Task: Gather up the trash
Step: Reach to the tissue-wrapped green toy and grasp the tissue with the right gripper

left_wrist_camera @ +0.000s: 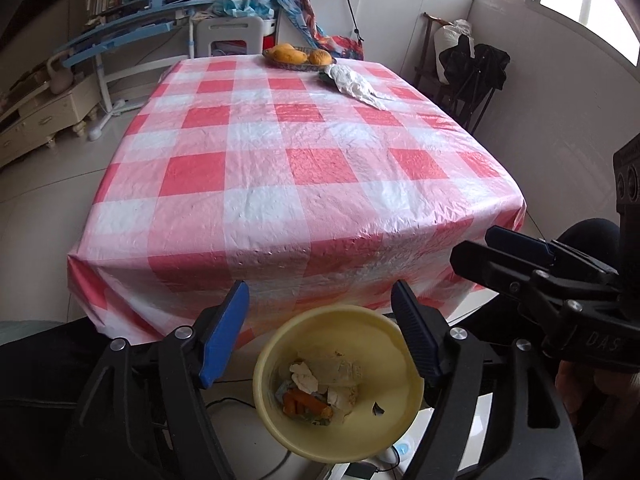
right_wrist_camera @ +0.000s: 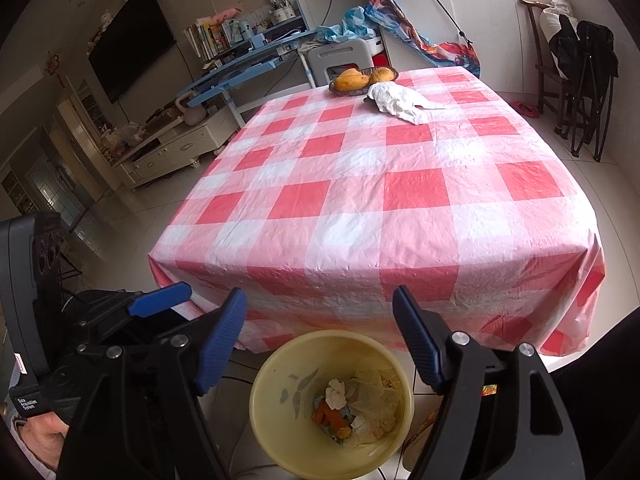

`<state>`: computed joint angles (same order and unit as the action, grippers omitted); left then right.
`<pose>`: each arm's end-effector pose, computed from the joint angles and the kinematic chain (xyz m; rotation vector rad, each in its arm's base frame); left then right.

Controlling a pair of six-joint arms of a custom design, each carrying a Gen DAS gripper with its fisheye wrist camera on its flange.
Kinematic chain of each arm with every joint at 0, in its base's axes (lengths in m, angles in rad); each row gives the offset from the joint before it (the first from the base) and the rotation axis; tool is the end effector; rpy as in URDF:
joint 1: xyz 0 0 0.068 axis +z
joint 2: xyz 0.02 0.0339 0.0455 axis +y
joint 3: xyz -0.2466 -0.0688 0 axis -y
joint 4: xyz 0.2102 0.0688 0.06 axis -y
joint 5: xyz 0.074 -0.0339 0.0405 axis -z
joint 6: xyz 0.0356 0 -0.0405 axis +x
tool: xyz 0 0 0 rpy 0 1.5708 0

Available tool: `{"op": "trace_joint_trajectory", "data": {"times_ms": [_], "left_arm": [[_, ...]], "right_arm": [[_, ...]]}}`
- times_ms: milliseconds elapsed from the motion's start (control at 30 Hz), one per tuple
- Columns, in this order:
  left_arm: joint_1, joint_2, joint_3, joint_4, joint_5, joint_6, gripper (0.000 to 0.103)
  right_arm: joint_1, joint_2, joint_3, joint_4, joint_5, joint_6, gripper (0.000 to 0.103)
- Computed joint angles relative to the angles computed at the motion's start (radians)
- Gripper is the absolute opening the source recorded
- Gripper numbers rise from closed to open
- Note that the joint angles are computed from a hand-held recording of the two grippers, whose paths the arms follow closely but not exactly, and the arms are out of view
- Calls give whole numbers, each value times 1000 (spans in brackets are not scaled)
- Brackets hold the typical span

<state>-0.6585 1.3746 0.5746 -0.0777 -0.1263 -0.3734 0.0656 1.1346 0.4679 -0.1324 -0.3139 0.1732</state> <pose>0.1857 -0.1380 0.1623 0.2941 2.4452 -0.3032 0.1922 0.0236 0.1769 -0.0247 2.3730 0.4867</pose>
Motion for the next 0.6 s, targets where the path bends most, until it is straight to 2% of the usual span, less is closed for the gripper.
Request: {"op": "trace_joint_trajectory", "data": {"times_ms": [300,600], "left_arm": [[87,-53,-40,47,-8,-43,75],[97,-80,-58,68,-21,-52,79]], "right_arm": [[71,18,-3,6,76,-10,73],[119,37,-7,11,115,-21,73]]}}
